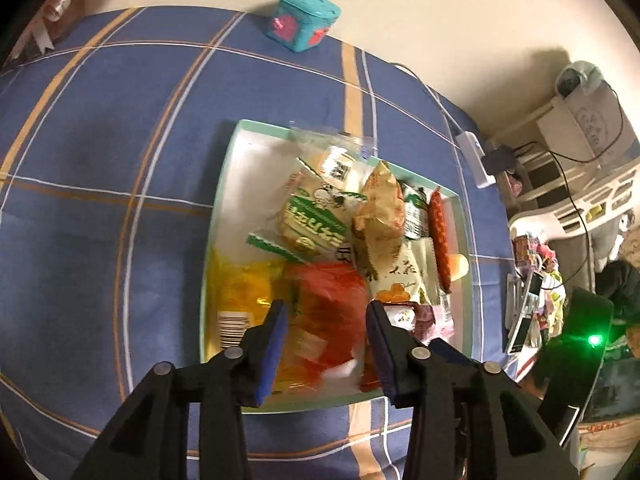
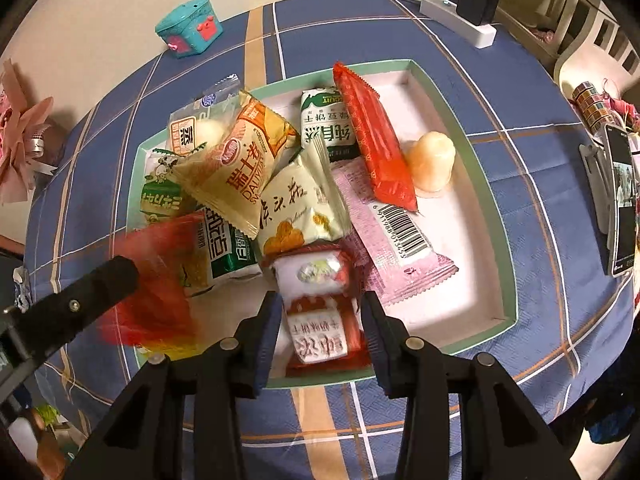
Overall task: Organize snacks
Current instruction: 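Lower the red pack into the tray with the left gripper while the right releases the biscuit box, then open both grippers and withdraw them from the filled tray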
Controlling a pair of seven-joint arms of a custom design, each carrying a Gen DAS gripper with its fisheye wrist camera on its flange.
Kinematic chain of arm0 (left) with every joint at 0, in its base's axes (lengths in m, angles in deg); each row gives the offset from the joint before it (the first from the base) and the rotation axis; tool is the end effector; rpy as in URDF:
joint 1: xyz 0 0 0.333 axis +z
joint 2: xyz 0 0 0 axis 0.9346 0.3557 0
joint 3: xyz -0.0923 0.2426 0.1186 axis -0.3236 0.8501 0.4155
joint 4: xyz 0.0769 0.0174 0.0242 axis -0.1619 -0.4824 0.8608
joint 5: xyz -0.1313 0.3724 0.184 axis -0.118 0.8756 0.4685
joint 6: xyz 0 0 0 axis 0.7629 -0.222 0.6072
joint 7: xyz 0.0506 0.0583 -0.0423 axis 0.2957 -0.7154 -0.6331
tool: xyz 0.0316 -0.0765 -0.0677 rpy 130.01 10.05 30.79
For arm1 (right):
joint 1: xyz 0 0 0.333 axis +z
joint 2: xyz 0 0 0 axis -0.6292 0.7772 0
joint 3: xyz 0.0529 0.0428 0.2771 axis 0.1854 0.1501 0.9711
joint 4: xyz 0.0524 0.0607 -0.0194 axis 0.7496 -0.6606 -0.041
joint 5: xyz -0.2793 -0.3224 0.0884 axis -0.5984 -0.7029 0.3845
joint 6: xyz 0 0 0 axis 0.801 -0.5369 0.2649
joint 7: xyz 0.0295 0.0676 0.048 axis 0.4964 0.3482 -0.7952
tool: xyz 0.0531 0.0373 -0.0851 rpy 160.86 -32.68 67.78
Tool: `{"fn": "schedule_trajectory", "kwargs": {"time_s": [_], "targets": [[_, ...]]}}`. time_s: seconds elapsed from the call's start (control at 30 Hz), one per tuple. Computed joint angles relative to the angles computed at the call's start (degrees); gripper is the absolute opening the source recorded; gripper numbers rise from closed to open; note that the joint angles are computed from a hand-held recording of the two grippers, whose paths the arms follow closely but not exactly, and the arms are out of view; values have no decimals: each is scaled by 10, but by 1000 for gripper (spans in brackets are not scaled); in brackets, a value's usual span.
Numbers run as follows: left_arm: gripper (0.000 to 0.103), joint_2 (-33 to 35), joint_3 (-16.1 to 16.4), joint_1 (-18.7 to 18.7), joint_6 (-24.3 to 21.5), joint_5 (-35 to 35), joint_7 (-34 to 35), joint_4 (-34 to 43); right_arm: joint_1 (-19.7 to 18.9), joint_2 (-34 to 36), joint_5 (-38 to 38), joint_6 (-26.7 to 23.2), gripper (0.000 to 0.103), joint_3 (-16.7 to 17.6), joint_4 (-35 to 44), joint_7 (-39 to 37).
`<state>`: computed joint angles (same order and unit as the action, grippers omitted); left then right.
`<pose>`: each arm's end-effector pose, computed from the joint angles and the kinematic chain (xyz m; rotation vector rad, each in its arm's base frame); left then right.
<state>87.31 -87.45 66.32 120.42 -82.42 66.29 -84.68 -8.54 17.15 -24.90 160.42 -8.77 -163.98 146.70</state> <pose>0.6796 -0.2203 0.3699 1.9741 -2.1265 0.7483 0.6449 0.3902 0.3553 -1.6321 2.3848 -0.1187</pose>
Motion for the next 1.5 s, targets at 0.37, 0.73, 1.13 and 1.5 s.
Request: {"fn": "schedule_trajectory", "kwargs": {"time_s": [0.37,0.73,1.13,1.5], "targets": [[82,-45,52,-33,37,159,-119,-54,23,10,-32,-19,62,-5,33,9],[103,-121,74,-37,96,325,-228,-158,53,-19,-78,-20,96,-3,8,34],[103,-205,78,-31,143,423,-310,-249,70,-77,-139,-1,96,6,-58,85],[103,-227,73,-28,116,453,-330,-273,66,-93,-161,2,96,18,-79,97]]}}
